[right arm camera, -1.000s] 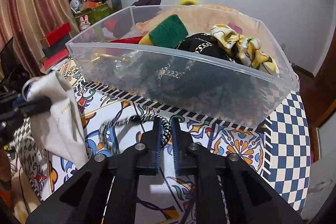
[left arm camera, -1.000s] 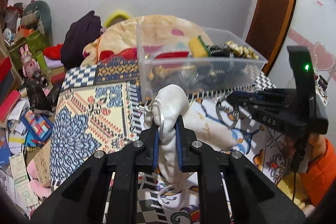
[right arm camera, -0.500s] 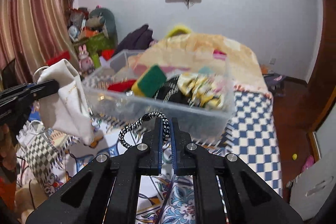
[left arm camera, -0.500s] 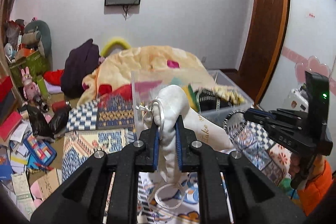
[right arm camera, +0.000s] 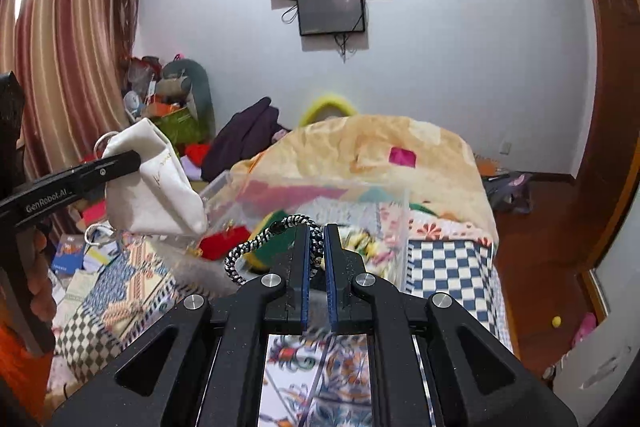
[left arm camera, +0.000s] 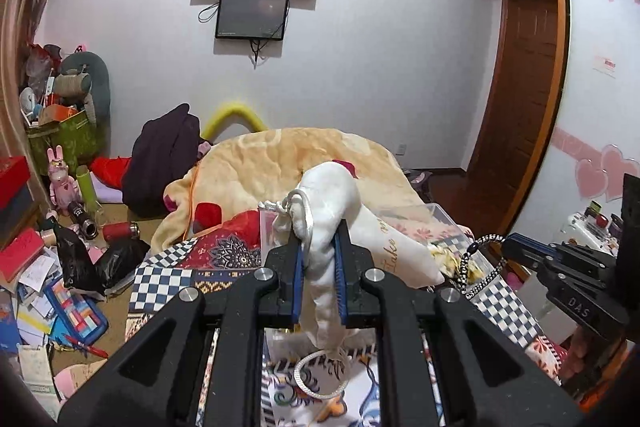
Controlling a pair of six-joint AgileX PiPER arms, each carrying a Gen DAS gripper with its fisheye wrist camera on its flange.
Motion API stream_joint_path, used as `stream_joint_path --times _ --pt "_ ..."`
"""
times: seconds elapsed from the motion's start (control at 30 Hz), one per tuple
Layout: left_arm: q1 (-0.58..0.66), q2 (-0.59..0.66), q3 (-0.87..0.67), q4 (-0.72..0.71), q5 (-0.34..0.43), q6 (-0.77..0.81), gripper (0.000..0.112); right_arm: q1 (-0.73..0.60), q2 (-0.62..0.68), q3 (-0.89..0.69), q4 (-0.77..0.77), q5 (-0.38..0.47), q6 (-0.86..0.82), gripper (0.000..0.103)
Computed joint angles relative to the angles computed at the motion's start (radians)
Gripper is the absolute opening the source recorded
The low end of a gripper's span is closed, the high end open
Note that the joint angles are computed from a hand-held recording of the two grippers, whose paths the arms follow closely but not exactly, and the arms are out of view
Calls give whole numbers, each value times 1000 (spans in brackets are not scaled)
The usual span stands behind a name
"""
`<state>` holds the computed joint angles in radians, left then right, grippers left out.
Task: Organize soft objects
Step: 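Carry the pouch and cord over the clear box and release them inside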
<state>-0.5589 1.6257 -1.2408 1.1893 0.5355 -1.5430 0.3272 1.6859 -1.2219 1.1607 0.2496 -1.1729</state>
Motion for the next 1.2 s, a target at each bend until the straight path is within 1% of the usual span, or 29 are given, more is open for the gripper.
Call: stream_joint_path --times 0.1,0.3,0.33,0.4,0.43,0.47,0.53,0.63,0.7,0.77,0.8,0.87,0.9,0.93,0.97,1.03,1.2 --pt "14 38 -37 -19 -3 24 13 11 31 -35 -35 -15 51 6" --pt "27 130 -104 -85 1 100 13 33 111 -107 -204 -19 239 6" --pt "30 146 -116 -110 -1 122 13 37 124 -118 -242 -14 276 6" --pt "47 171 -129 -169 -33 165 13 45 141 -128 -297 -8 327 6" --pt "63 185 -137 -235 -61 217 13 52 152 -135 -349 -9 373 6" --pt "71 193 -142 -272 -72 246 13 53 157 -136 -365 -10 385 6" --pt "79 215 -155 -318 -69 285 13 58 172 -143 -427 -1 442 6" --pt "83 223 -155 -359 -68 318 13 53 177 -144 -456 17 475 7" --pt "88 221 -151 -392 -71 347 15 43 178 -148 -450 44 476 14" --pt "90 213 -143 -407 -68 357 21 37 168 -139 -427 50 460 32" --pt "89 202 -131 -410 -75 355 23 36 153 -124 -407 42 440 36" --pt "83 173 -103 -398 -84 333 33 35 130 -100 -378 27 406 48" --pt "80 153 -88 -396 -94 328 35 32 113 -88 -356 22 382 51" --pt "75 133 -72 -386 -104 317 38 30 99 -76 -334 17 359 52" --pt "68 118 -62 -366 -103 299 39 27 78 -62 -310 15 334 52" --pt "36 80 -44 -296 -79 244 39 27 53 -51 -290 16 310 52" --pt "-44 -10 -16 -143 -20 129 40 28 -38 5 -169 -1 165 52"
